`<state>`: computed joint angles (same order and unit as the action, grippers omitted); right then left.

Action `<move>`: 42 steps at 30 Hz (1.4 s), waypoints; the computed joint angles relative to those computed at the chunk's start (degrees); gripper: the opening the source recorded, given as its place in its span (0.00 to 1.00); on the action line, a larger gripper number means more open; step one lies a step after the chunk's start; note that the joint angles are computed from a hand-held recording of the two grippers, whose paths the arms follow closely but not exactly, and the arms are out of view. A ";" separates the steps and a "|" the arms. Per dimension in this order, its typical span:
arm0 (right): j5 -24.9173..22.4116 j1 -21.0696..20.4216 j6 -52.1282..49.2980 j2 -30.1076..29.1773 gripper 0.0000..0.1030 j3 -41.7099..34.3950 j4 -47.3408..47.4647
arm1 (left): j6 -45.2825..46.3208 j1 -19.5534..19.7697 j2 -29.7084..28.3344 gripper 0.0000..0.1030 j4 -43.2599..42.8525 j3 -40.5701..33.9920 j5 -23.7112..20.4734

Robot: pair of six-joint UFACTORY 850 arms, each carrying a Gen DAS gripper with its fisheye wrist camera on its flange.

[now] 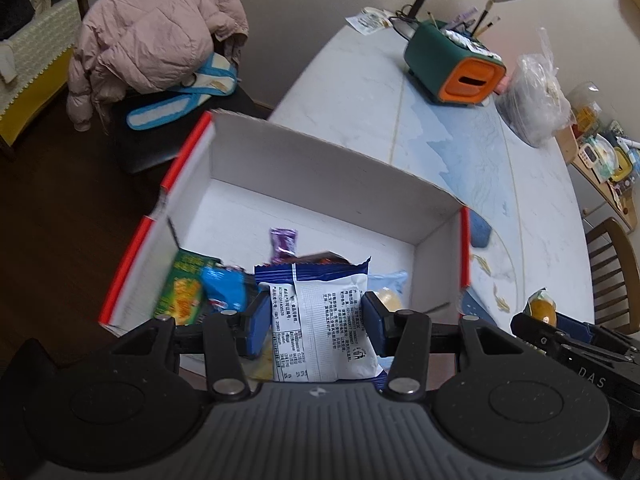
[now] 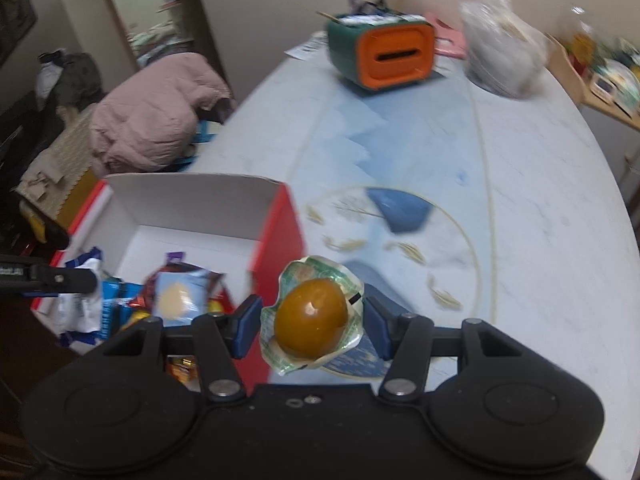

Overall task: Organize snacks
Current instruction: 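Carry the orange snack with the right gripper into the box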

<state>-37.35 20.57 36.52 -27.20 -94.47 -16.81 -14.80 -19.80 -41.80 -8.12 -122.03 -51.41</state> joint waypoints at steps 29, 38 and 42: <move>-9.05 5.94 -17.34 -19.31 0.55 -24.24 8.34 | 4.71 2.42 -7.72 0.47 4.80 -6.36 -3.91; -7.62 5.54 -17.04 -18.74 0.61 -22.82 8.91 | 5.87 2.31 -5.80 0.47 4.00 -2.24 -0.81; -5.56 5.24 -16.28 -17.39 0.72 -20.79 9.13 | 6.36 2.25 -4.23 0.49 3.86 0.05 1.43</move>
<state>-42.91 25.81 20.23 -44.59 -115.26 -7.68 -8.44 -17.54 -46.03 -4.26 -121.97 -49.98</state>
